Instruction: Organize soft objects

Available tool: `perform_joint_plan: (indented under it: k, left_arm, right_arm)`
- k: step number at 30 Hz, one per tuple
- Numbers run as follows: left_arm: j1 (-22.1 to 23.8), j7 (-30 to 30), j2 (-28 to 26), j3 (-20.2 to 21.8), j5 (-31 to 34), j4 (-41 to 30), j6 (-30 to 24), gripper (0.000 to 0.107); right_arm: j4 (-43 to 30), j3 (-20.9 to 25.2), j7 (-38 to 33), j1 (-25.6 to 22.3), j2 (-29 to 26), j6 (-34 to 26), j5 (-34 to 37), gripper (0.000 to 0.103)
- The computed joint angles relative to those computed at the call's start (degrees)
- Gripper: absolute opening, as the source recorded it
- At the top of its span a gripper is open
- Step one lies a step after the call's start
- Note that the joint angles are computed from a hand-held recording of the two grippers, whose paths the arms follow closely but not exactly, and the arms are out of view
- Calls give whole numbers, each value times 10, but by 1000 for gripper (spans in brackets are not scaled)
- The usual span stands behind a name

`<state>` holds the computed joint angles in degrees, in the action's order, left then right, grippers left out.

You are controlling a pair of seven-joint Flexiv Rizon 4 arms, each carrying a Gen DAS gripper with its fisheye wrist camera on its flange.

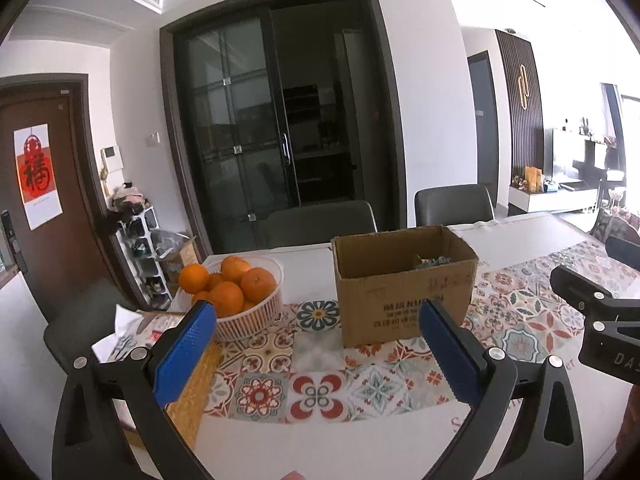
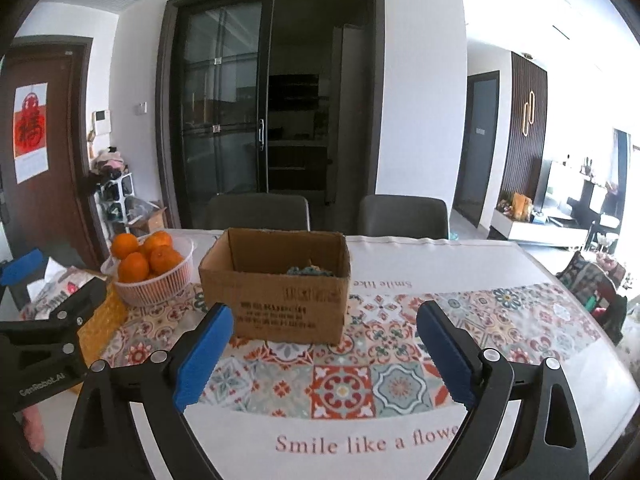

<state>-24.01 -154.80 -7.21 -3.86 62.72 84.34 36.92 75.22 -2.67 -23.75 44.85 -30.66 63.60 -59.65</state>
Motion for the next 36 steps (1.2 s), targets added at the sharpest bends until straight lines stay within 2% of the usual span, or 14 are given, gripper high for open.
perform_joint_plan:
  k: [3, 6, 16, 26, 36]
  left_arm:
    - [-9, -14, 13, -5, 4, 15, -16, 103]
    - [-11, -25, 23, -14, 5, 30, -20, 103]
    - [-20, -49, 48, -46, 28, 56, -61, 103]
    - [-14, -62, 60, -59, 34, 65, -69, 103]
    - [-7, -60, 60, -62, 30, 66, -64, 103]
  right_arm:
    - [36, -9, 37, 5, 23, 2, -35, 94]
    - [64, 1, 63, -4, 41, 5, -60, 94]
    - [121, 41, 87, -35, 73, 31, -68, 95]
    - [132, 44, 102, -40, 80, 40, -89, 95]
    - [128, 51, 92, -40, 83, 25, -81, 95]
